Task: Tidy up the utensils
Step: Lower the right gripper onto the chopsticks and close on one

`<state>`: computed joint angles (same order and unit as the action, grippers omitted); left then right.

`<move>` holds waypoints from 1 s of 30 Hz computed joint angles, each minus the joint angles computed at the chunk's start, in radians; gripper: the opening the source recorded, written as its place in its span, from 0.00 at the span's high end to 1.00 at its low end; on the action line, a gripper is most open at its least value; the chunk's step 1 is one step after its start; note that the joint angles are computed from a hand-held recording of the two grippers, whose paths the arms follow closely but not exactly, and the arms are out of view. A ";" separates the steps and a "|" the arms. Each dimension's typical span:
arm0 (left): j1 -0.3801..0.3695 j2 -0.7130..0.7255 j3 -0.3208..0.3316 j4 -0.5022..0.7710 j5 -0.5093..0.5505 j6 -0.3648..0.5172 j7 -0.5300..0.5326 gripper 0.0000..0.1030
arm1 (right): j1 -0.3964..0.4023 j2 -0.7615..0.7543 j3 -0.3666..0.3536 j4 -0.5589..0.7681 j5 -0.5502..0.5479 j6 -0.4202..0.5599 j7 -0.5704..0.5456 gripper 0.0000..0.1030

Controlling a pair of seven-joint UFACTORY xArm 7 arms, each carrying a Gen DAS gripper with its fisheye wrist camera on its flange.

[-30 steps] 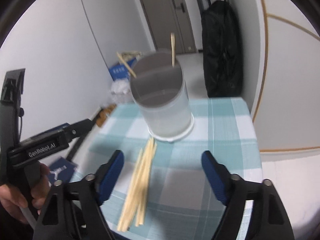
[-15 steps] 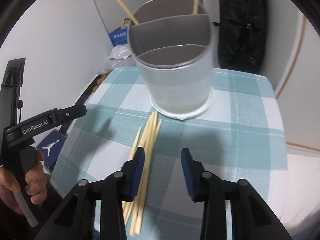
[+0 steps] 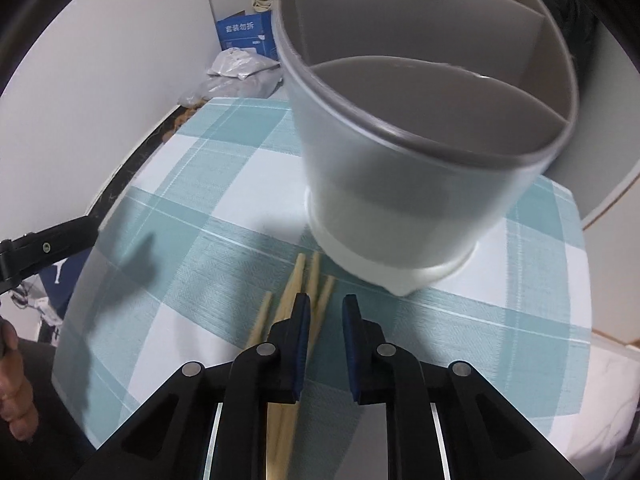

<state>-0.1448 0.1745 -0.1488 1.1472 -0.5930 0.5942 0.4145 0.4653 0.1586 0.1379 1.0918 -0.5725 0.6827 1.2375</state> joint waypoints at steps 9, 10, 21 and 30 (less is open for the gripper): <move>0.020 0.002 0.002 0.012 -0.045 0.032 0.038 0.21 | 0.033 0.067 -0.007 0.092 -0.003 0.095 -0.044 0.87; 0.021 0.002 0.003 0.012 -0.047 0.035 0.042 0.21 | 0.034 0.075 -0.009 0.102 -0.001 0.100 -0.053 0.87; 0.012 0.010 0.007 0.016 -0.003 0.042 0.026 0.21 | 0.063 0.073 -0.032 0.113 -0.036 0.112 0.006 0.97; -0.013 -0.006 -0.011 -0.003 0.027 0.062 0.068 0.21 | 0.035 -0.128 0.022 -0.072 -0.189 0.003 0.254 0.97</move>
